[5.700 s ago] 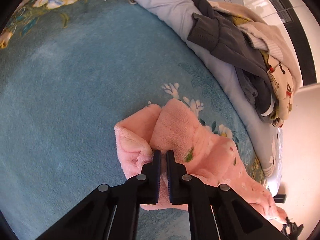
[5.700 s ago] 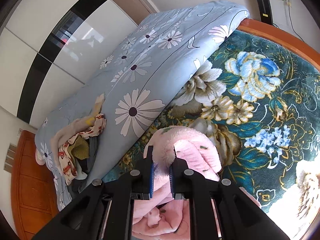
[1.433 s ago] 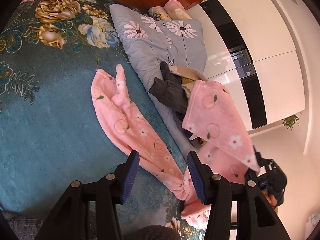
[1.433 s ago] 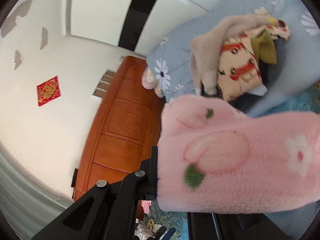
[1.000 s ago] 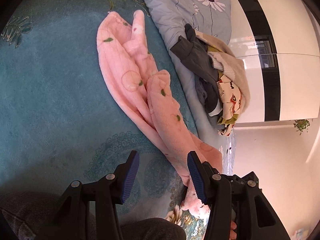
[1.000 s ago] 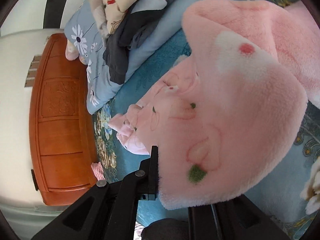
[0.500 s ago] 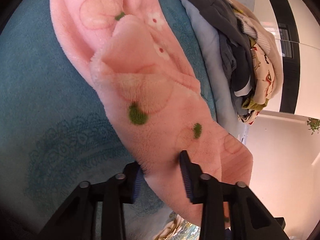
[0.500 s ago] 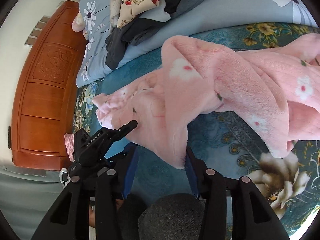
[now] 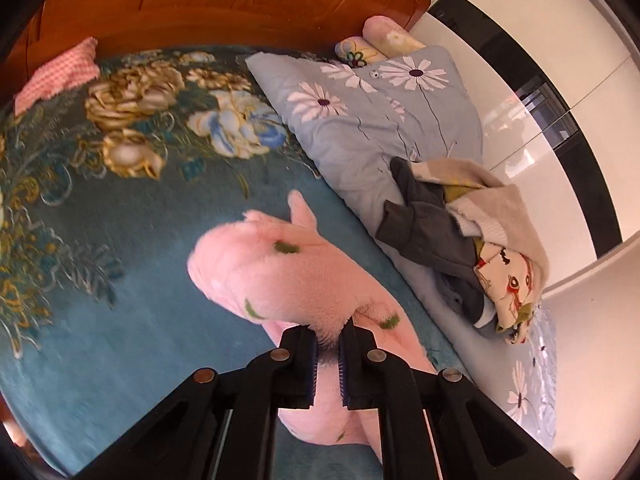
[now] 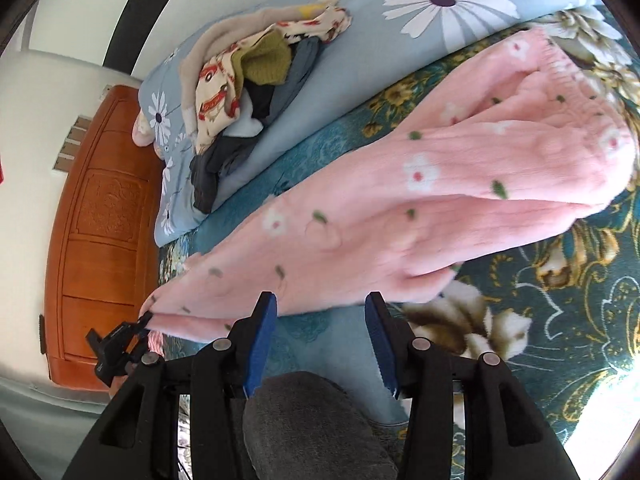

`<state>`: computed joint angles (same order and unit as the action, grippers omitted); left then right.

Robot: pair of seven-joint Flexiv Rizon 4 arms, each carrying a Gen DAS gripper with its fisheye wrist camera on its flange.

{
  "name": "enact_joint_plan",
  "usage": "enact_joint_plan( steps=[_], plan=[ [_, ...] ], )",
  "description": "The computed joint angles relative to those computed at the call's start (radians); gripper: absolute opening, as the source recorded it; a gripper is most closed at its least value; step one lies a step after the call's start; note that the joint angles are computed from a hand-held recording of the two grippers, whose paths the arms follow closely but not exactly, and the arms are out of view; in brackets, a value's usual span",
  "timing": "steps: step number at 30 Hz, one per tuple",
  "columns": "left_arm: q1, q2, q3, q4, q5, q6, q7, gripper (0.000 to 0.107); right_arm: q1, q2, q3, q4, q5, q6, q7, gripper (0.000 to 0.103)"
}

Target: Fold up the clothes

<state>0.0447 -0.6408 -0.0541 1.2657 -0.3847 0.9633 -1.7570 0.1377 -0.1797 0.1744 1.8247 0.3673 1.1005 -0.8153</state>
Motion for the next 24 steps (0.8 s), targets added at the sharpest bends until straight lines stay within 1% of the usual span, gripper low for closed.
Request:
enact_joint_plan(
  steps=[2, 3, 5, 7, 8, 9, 10, 12, 13, 14, 15, 16, 17, 19, 21, 22, 23, 24],
  plan=[
    [0.001, -0.004, 0.063, -0.036, 0.073, -0.067, -0.007, 0.008, -0.004, 0.044, -0.018, 0.076, -0.026, 0.029, 0.072, 0.047],
    [0.000, -0.022, 0.075, -0.056, 0.096, -0.100, -0.016, 0.008, -0.008, 0.060, -0.023, 0.109, -0.031, 0.048, 0.096, 0.047],
    [0.007, -0.064, 0.076, -0.094, 0.116, -0.163, -0.021, 0.009, -0.010, 0.085, -0.035, 0.172, -0.068, 0.072, 0.154, 0.047],
    [0.013, -0.112, 0.077, -0.140, 0.135, -0.230, -0.025, 0.009, -0.011, 0.092, -0.045, 0.215, -0.106, 0.072, 0.207, 0.047],
    [0.015, -0.137, 0.079, -0.167, 0.143, -0.267, -0.027, 0.013, -0.012, 0.091, -0.050, 0.233, -0.130, 0.078, 0.231, 0.047],
    [0.023, -0.142, 0.068, -0.162, 0.137, -0.282, -0.022, 0.014, -0.012, 0.089, -0.056, 0.251, -0.158, 0.089, 0.254, 0.047],
    [0.035, -0.127, 0.041, -0.124, 0.112, -0.268, -0.002, 0.014, -0.012, 0.086, -0.061, 0.269, -0.188, 0.100, 0.278, 0.047],
    [0.072, -0.092, -0.022, -0.035, 0.036, -0.221, 0.078, 0.024, -0.010, 0.081, -0.082, 0.312, -0.289, 0.140, 0.354, 0.048],
    [0.084, -0.070, -0.041, 0.009, 0.000, -0.195, 0.112, 0.037, -0.011, 0.075, -0.091, 0.329, -0.332, 0.159, 0.386, 0.049],
    [0.094, -0.046, -0.055, 0.054, -0.034, -0.168, 0.143, 0.046, -0.016, 0.064, -0.097, 0.343, -0.352, 0.187, 0.406, 0.061],
    [0.100, -0.021, -0.062, 0.098, -0.066, -0.133, 0.169, 0.048, -0.020, 0.050, -0.102, 0.356, -0.363, 0.222, 0.423, 0.069],
    [0.100, 0.002, -0.059, 0.137, -0.087, -0.100, 0.180, 0.051, -0.024, 0.034, -0.106, 0.369, -0.369, 0.265, 0.441, 0.069],
    [0.093, 0.017, -0.041, 0.158, -0.092, -0.086, 0.165, 0.055, -0.027, 0.014, -0.110, 0.381, -0.366, 0.314, 0.460, 0.069],
    [0.082, 0.036, -0.003, 0.188, -0.089, -0.076, 0.116, 0.055, -0.035, -0.031, -0.107, 0.393, -0.336, 0.409, 0.490, 0.069],
    [0.092, 0.041, 0.008, 0.225, -0.110, -0.060, 0.081, 0.055, -0.065, -0.084, -0.070, 0.380, -0.267, 0.487, 0.502, 0.069],
    [0.096, 0.041, 0.011, 0.240, -0.118, -0.057, 0.068, 0.055, -0.064, -0.104, -0.068, 0.374, -0.243, 0.519, 0.528, 0.069],
    [0.101, 0.040, 0.014, 0.253, -0.124, -0.056, 0.056, 0.055, -0.049, -0.119, -0.083, 0.372, -0.227, 0.551, 0.566, 0.069],
    [0.108, 0.037, 0.011, 0.264, -0.135, -0.056, 0.050, 0.055, -0.034, -0.135, -0.098, 0.370, -0.211, 0.582, 0.605, 0.072]
  ],
)
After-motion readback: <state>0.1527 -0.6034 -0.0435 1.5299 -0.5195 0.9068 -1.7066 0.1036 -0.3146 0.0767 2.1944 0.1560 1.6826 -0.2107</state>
